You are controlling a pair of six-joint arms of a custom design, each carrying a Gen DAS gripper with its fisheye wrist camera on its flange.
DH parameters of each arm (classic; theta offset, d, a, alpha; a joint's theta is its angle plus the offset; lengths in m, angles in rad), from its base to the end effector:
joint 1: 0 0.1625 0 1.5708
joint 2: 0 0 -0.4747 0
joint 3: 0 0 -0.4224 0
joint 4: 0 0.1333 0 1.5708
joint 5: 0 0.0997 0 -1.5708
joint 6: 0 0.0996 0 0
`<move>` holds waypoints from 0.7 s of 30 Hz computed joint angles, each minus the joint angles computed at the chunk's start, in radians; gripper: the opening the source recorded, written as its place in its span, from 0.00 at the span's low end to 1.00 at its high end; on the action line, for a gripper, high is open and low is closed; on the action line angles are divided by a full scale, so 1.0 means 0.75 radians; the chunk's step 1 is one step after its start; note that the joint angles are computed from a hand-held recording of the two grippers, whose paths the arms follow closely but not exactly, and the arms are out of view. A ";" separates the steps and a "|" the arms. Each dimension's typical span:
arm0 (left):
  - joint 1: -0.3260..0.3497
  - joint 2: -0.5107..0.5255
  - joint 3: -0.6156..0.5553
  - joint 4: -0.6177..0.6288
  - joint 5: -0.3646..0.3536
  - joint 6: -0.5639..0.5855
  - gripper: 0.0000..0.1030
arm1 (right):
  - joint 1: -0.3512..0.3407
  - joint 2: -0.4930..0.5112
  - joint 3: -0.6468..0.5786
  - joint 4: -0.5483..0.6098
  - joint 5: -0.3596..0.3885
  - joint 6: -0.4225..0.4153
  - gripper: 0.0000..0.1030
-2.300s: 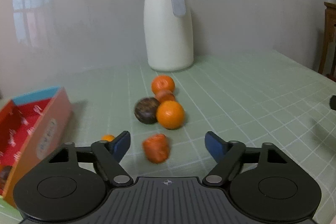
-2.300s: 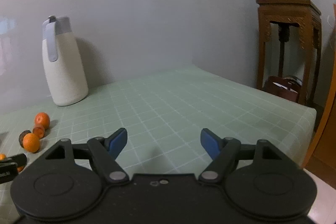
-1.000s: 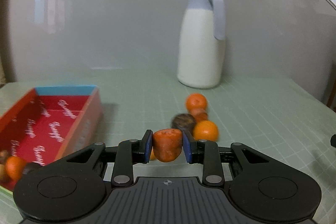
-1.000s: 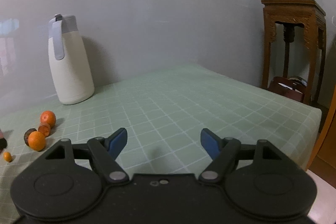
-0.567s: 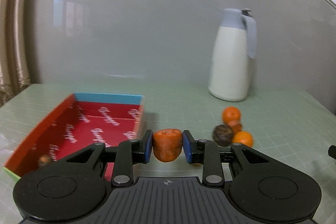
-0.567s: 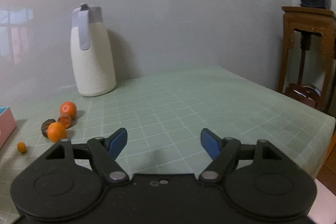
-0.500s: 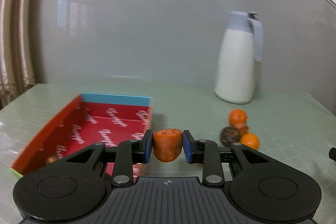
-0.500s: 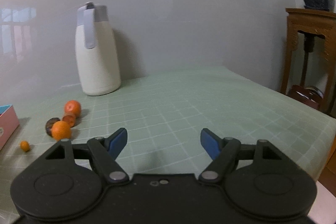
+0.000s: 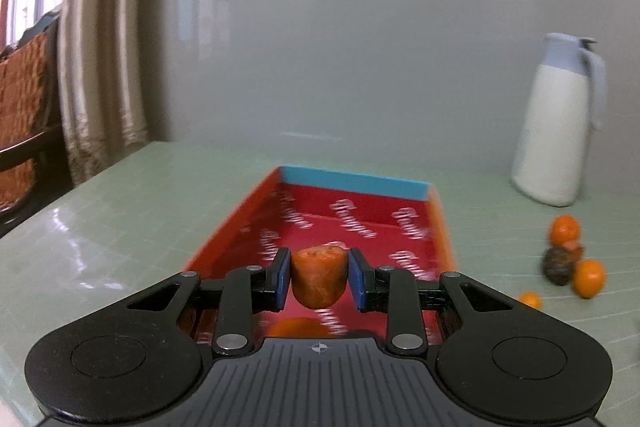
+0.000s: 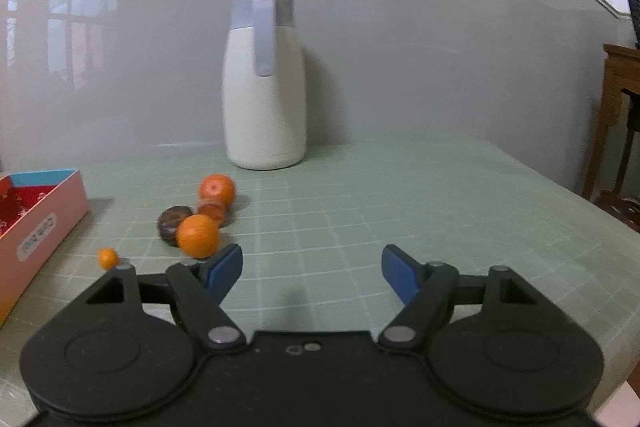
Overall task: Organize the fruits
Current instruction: 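Carry the orange chunk with the left tool over the box, then open the left tool to drop the orange chunk into the box, withdraw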
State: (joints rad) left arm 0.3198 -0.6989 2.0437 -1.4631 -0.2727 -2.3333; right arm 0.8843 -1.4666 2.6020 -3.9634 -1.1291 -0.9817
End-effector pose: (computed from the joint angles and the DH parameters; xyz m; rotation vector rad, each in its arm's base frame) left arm -0.3487 -0.3569 -0.0459 0.0934 1.8004 -1.3982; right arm -0.0820 -0.3775 0.3187 0.6444 -2.0159 1.3675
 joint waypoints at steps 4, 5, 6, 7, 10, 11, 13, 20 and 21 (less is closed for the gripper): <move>0.019 -0.024 0.030 0.062 -0.031 -0.083 0.30 | 0.026 0.023 0.016 -0.015 -0.011 -0.031 0.74; 0.023 -0.030 0.041 0.062 -0.037 -0.089 0.30 | 0.033 0.029 0.018 -0.016 -0.015 -0.037 0.74; 0.027 -0.036 0.050 0.055 -0.041 -0.084 0.30 | 0.041 0.032 0.020 -0.015 -0.019 -0.043 0.74; 0.033 -0.040 0.056 0.051 -0.044 -0.081 0.30 | 0.046 0.035 0.022 -0.015 -0.022 -0.046 0.74; 0.050 -0.054 0.070 0.045 -0.055 -0.086 0.30 | 0.072 0.053 0.024 -0.020 -0.037 -0.053 0.74; 0.053 -0.060 0.077 0.032 -0.062 -0.079 0.30 | 0.081 0.062 0.025 -0.025 -0.042 -0.057 0.74; 0.058 -0.066 0.093 -0.012 -0.064 -0.048 0.30 | 0.098 0.083 0.028 -0.039 -0.052 -0.063 0.74; 0.055 -0.051 0.072 0.032 -0.082 -0.051 0.30 | 0.146 0.132 0.028 -0.052 -0.076 -0.082 0.74; 0.056 -0.052 0.071 0.029 -0.085 -0.048 0.30 | 0.150 0.139 0.029 -0.055 -0.079 -0.087 0.74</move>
State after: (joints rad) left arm 0.3614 -0.7378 2.0966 -1.4410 -0.3363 -2.3692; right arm 0.9968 -1.3627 2.6235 -4.0046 -1.1882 -1.0470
